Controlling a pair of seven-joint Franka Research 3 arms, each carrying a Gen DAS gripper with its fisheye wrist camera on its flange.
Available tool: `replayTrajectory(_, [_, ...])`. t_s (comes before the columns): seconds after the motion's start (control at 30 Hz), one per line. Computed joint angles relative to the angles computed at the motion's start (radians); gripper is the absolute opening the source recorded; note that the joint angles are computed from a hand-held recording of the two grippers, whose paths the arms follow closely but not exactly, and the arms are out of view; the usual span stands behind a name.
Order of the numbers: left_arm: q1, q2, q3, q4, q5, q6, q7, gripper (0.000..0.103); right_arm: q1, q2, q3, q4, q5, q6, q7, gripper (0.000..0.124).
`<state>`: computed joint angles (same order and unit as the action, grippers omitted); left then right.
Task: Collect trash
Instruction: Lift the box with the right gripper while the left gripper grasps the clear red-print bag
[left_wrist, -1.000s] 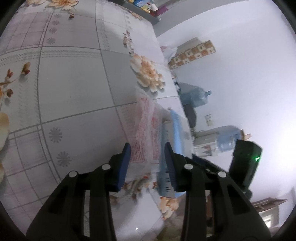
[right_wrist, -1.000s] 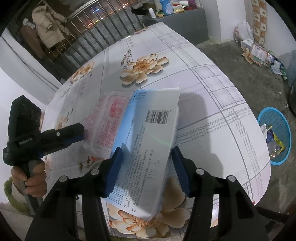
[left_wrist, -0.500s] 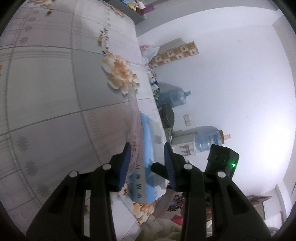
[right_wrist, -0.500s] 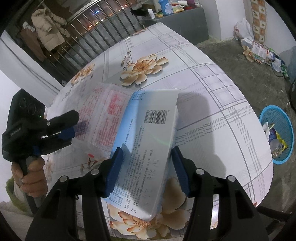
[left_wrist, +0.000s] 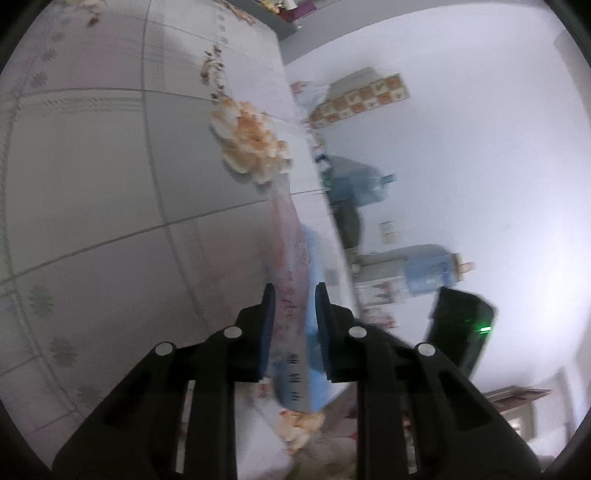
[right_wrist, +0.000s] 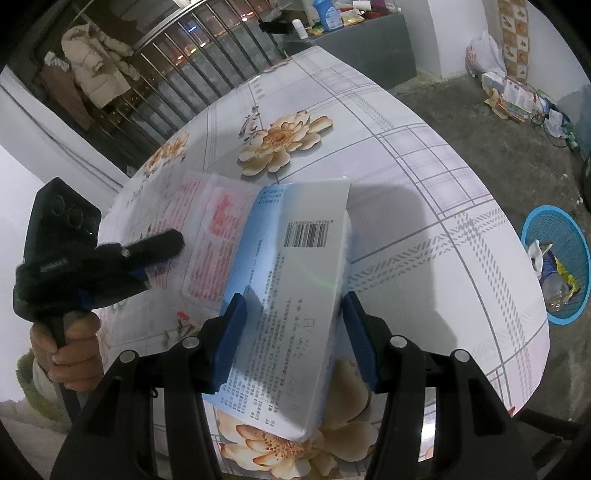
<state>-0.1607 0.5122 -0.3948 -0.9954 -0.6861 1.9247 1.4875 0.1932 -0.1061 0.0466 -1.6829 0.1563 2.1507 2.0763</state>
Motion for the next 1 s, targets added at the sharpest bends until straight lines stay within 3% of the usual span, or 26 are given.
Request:
replayTrajectory(0.07, [-0.024, 0.002, 0.018, 0.017, 0.059, -0.014, -0.015, 0.01, 0.0, -0.002, -0.001, -0.005, 0.006, 0.007, 0.0, 0.053])
replayTrajectory(0.33, [-0.079, 0.016, 0.041, 0.077, 0.215, -0.031, -0.014, 0.005, -0.009, -0.017, -0.009, -0.031, 0.042, 0.035, 0.004, 0.046])
replayTrajectory(0.57, [-0.085, -0.056, 0.051, -0.01, 0.271, 0.036, 0.035, 0.004, -0.018, -0.033, -0.006, -0.032, 0.004, 0.027, 0.029, 0.047])
replayTrajectory(0.63, [-0.077, -0.092, 0.056, -0.058, 0.278, 0.062, 0.053, 0.004, -0.017, -0.037, -0.005, -0.032, 0.007, 0.023, 0.024, 0.06])
replayTrajectory(0.73, [-0.065, -0.139, 0.067, -0.12, 0.287, 0.091, 0.075, 0.004, -0.012, -0.032, 0.001, -0.022, 0.002, 0.016, 0.009, 0.069])
replayTrajectory(1.0, [-0.032, -0.246, 0.096, -0.254, 0.286, 0.137, 0.105, 0.004, 0.012, 0.035, 0.02, 0.069, -0.077, -0.051, 0.058, 0.084])
